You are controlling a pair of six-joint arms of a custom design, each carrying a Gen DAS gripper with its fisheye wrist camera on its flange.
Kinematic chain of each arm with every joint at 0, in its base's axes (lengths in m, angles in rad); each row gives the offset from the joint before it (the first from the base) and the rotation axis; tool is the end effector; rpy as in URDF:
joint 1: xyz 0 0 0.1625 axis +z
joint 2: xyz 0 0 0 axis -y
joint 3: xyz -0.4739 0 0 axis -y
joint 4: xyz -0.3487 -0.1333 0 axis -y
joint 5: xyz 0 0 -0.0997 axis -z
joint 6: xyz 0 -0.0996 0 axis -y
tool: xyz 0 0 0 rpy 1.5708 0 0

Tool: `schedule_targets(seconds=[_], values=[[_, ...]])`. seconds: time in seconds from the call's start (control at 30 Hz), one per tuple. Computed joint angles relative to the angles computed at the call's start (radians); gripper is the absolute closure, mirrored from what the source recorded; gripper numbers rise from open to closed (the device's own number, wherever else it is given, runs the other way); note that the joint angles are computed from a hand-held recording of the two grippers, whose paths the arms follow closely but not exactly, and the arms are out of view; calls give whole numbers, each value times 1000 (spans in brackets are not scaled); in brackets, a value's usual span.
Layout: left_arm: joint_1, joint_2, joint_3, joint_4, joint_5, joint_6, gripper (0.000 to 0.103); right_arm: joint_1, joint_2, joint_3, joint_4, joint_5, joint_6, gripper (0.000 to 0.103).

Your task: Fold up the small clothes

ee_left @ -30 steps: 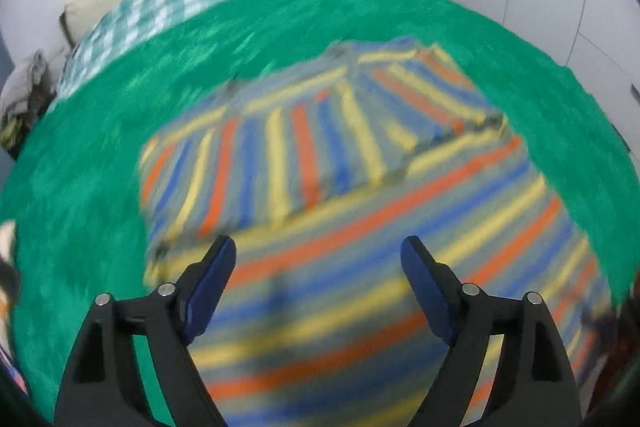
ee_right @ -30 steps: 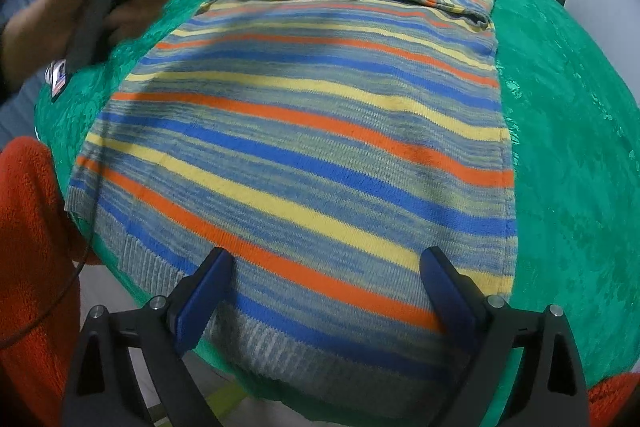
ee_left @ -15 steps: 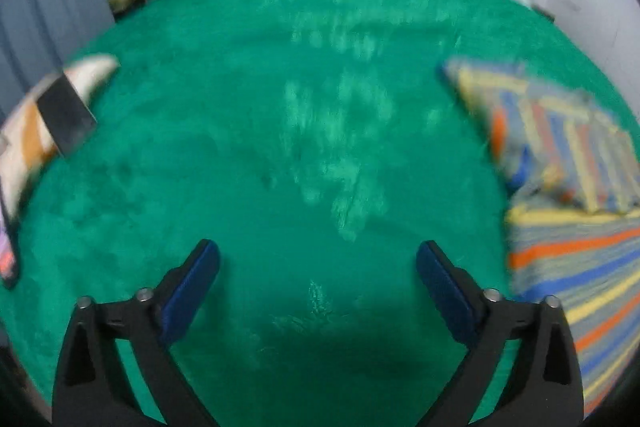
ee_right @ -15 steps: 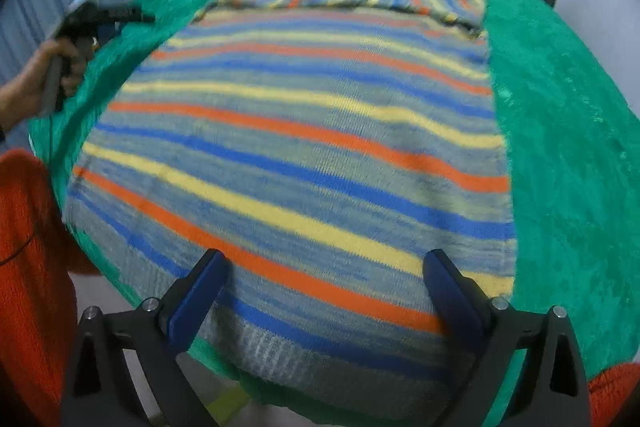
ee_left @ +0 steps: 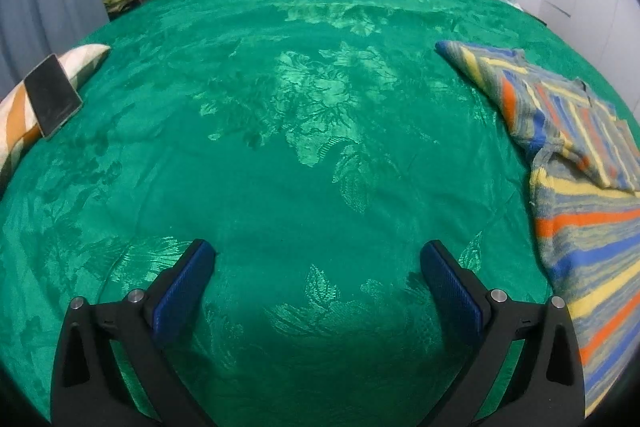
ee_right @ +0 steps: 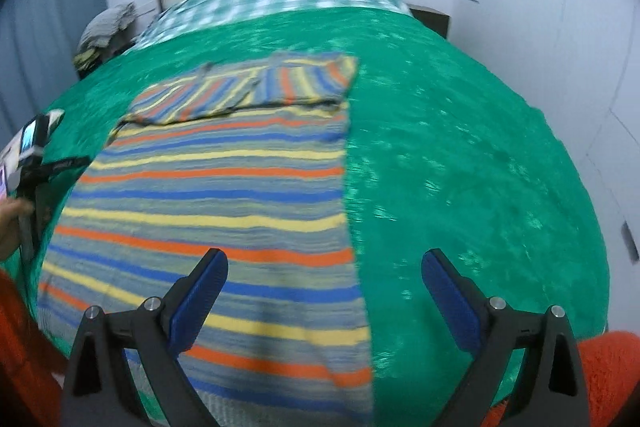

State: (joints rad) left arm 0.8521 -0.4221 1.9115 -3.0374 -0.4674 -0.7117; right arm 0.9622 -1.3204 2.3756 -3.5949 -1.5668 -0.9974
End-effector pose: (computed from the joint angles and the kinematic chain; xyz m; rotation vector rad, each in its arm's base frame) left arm -0.2010 -0.5673 -0.0380 0.0226 2.1522 -0.8501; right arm -0.1349 -0.4275 0.3440 0.4487 -2.2662 0.8478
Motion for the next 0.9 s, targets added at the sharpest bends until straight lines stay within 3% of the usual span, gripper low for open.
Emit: schedule_targets(seconds=[0.3,0.63,0.9], values=[[3,-3,8,-18,-5,9,0,-5,4,-32,-35,-15,27,6],[3,-2,7,-20,-5,11,0,68,71,-50,-77,-203,74,7],[4,-3,7,-20,-5,12,0,116,148,-55,-145,-314,29,7]])
